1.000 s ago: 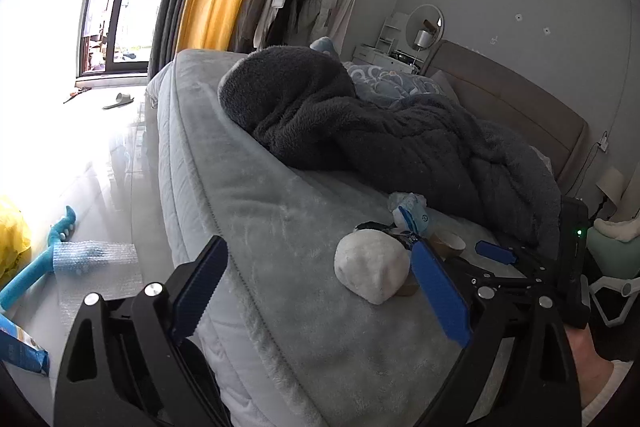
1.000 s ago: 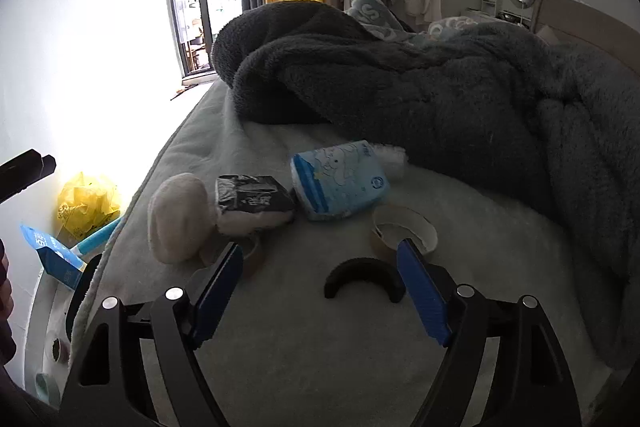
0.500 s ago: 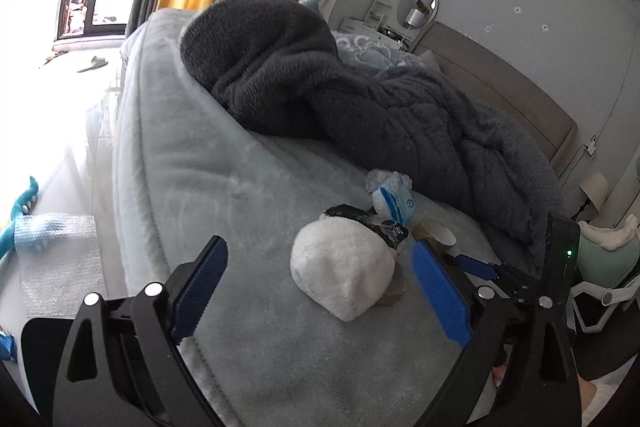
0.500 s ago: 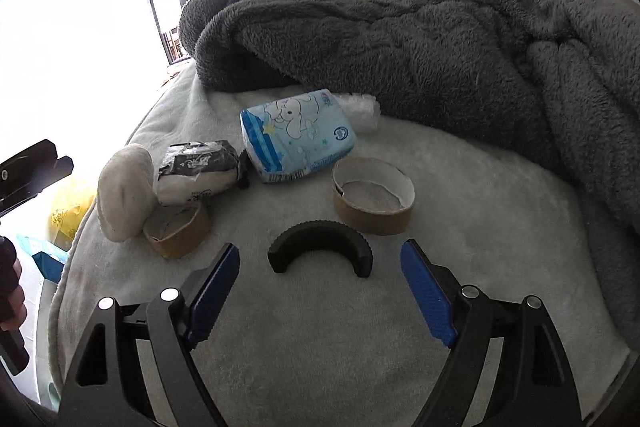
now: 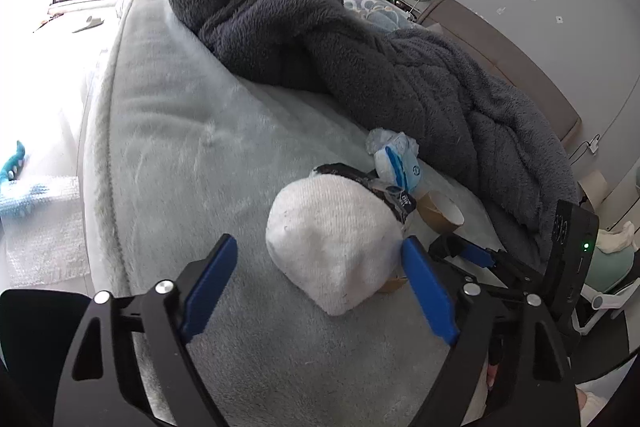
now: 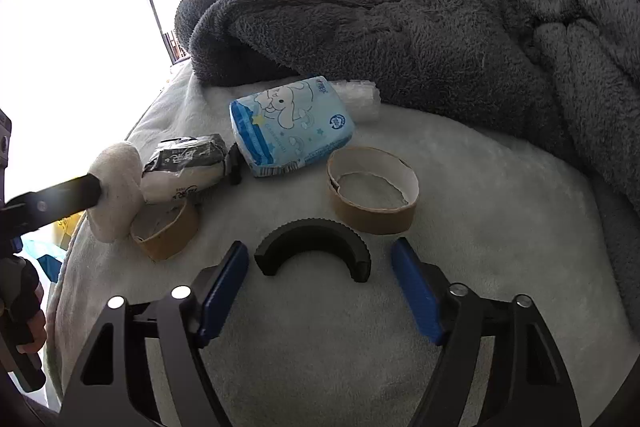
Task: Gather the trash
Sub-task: 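Grasp the white ball with left tool while right tool grasps black tape ring, then carry white ball and black ring to the bin and release both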
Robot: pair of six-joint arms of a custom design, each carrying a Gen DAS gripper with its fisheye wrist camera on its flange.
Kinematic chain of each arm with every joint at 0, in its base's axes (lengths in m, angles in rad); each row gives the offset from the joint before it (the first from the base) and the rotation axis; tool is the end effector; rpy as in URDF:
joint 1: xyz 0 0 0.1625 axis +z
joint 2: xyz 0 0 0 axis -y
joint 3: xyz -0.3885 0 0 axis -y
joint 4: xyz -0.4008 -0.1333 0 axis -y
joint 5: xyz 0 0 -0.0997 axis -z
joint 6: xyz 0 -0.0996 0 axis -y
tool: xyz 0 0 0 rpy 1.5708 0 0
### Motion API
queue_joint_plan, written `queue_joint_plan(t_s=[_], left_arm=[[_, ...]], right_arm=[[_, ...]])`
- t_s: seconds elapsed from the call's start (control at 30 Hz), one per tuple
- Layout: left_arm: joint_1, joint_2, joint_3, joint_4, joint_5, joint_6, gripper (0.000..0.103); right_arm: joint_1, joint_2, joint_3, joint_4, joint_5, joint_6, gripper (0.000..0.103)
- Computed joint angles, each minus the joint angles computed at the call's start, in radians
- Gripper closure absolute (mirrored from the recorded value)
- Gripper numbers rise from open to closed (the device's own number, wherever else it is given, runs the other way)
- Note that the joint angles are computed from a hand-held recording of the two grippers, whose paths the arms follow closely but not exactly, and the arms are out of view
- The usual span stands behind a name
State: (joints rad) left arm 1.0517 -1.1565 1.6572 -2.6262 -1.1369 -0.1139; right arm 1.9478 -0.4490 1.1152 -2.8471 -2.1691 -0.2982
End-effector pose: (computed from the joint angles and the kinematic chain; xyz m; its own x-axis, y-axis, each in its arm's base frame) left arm -0.1656 -0.6429 0.3014 -0.9398 0.1723 -0.2952 0.3170 0.7626 -0.5639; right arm 0.3641 -0.7098 0.0731 -0.7593 -0.2278 0.6096 -0.5490 0.7272 -0.4120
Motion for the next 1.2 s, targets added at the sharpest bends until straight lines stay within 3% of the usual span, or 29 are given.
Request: queue_joint_plan(t_s=[0.07, 0.13, 0.27, 0.5, 0.67, 0.9, 1.2], left_arm=[[0.009, -0.003, 0.005, -0.009, -0.031, -0.009, 0.020], [0.015, -0.002, 0.007, -0.018, -0.050, -0.014, 0.030], [0.013, 0.000, 0.009, -0.017, -0.052, -0.019, 0.039], [-0.002, -0.004, 0.016, -0.032, -0.031, -0.003, 0.053], [-0.020, -0.020, 0.024, -0.040, 0.001, -0.004, 0.053], [-0.055, -0.056, 0.048, -0.078, 0.063, 0.056, 0.053], [-0.077, -0.095, 0.084, -0.053, 0.233, 0.092, 0.053]], right_arm=[[0.002, 0.002, -0.003, 0.002, -0.007, -0.004, 0.039], [0.004, 0.004, -0.006, 0.008, -0.013, -0.004, 0.043], [0.012, 0.010, -0.023, 0.026, -0.038, 0.003, 0.052], [0.025, 0.008, -0.036, 0.045, -0.058, 0.016, 0.054], [0.022, -0.008, -0.027, 0.062, -0.029, 0.055, 0.054], [0.040, 0.008, -0.044, 0.047, -0.035, 0.027, 0.054], [0.078, 0.054, -0.122, 0.035, -0.005, -0.018, 0.054]])
